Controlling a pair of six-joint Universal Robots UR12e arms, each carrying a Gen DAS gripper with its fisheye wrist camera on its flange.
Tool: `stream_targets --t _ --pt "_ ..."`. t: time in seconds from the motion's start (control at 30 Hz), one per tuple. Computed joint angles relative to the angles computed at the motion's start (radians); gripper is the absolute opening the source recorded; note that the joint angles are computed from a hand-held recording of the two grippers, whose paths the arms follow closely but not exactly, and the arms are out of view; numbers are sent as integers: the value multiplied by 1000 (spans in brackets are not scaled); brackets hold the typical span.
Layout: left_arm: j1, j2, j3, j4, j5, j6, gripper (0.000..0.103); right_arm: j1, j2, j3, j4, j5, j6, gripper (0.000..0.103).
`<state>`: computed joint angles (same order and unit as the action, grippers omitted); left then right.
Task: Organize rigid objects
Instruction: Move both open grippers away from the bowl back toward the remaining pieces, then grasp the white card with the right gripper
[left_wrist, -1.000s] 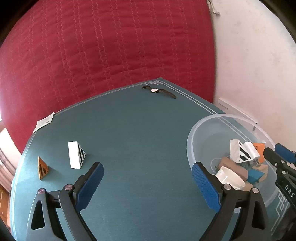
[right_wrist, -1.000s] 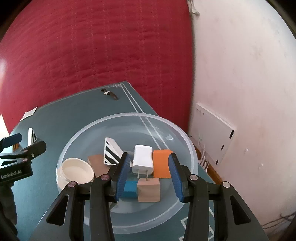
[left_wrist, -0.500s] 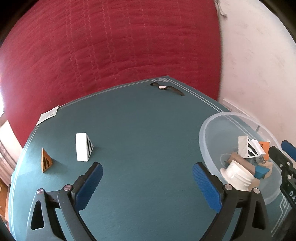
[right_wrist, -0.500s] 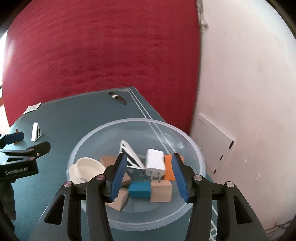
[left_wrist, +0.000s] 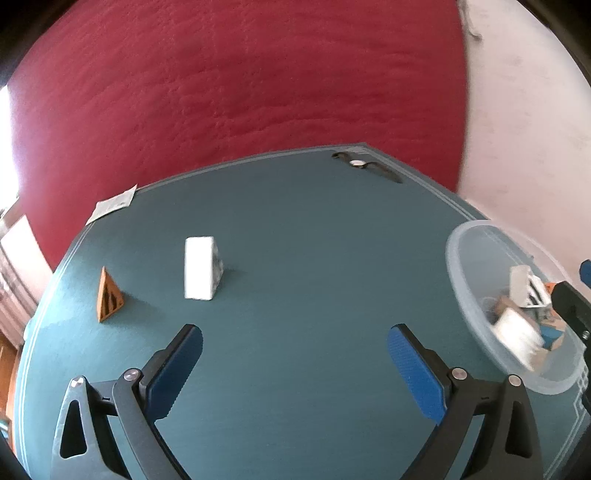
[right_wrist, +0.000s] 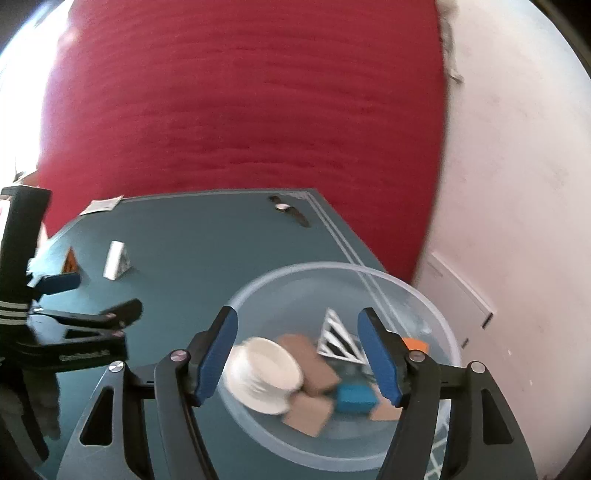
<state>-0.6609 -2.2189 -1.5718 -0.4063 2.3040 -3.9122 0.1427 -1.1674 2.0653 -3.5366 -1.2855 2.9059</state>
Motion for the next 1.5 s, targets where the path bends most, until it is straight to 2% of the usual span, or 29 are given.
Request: stream_targets --t 0.17,0.37,0.53,0.83,1.17,1.33,1.5 --pt "11 26 -37 -10 25 -30 102 34 -3 -13 36 32 -35 69" --pt "31 62 -98 -29 43 -62 102 78 1 -47 141 47 -53 69" --pt "58 101 -158 -74 28 -141 102 109 11 -74 206 58 -59 69" --pt "84 156 -240 -116 56 -248 102 154 36 -129 330 81 -46 69" --pt "117 194 -311 -80 7 -323 102 208 92 -235 465 95 -6 69" --pt "122 202 -328 -59 2 -323 102 237 134 -306 534 99 13 69" --pt "138 212 -355 -9 -47 -327 102 255 169 -368 579 100 39 69"
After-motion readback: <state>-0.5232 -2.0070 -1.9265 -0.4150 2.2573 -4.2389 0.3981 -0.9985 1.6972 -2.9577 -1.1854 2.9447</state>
